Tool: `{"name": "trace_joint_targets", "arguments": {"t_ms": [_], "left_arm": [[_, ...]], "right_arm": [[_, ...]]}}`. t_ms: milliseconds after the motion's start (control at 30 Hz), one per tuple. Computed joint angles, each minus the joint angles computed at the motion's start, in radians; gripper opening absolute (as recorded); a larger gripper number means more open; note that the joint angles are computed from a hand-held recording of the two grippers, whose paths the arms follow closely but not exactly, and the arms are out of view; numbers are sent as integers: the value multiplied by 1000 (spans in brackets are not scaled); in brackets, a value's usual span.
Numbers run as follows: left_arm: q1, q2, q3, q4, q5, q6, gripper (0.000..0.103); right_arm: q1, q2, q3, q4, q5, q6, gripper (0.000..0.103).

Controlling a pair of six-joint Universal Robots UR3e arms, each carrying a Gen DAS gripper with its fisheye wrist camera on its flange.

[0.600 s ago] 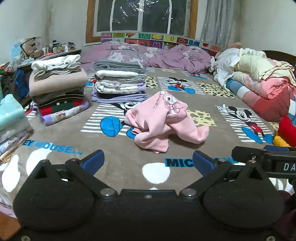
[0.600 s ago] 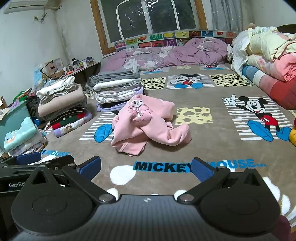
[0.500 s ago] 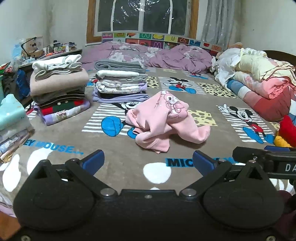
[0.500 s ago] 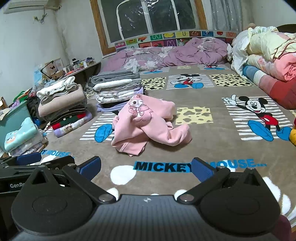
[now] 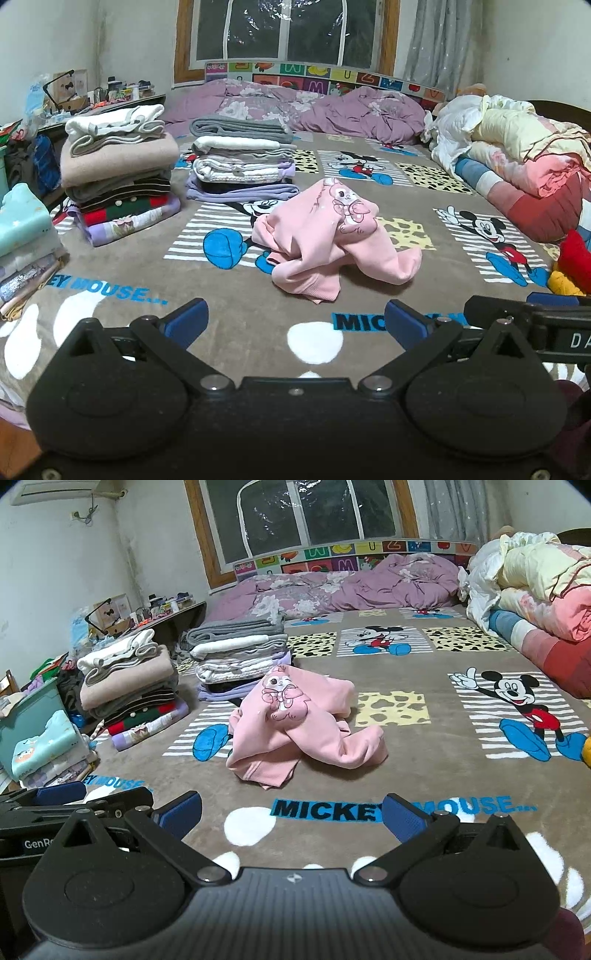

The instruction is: Fold clothes

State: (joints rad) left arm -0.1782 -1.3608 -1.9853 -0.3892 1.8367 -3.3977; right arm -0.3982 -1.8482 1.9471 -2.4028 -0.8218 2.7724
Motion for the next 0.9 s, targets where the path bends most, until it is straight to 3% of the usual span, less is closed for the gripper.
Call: {"name": "trace_joint_targets", "arguments": {"t_ms": [900], "left_arm": [[17, 4, -1, -5, -7, 4, 103]], "right_arm": [[-5, -5, -3, 17, 3, -18, 103]]}}
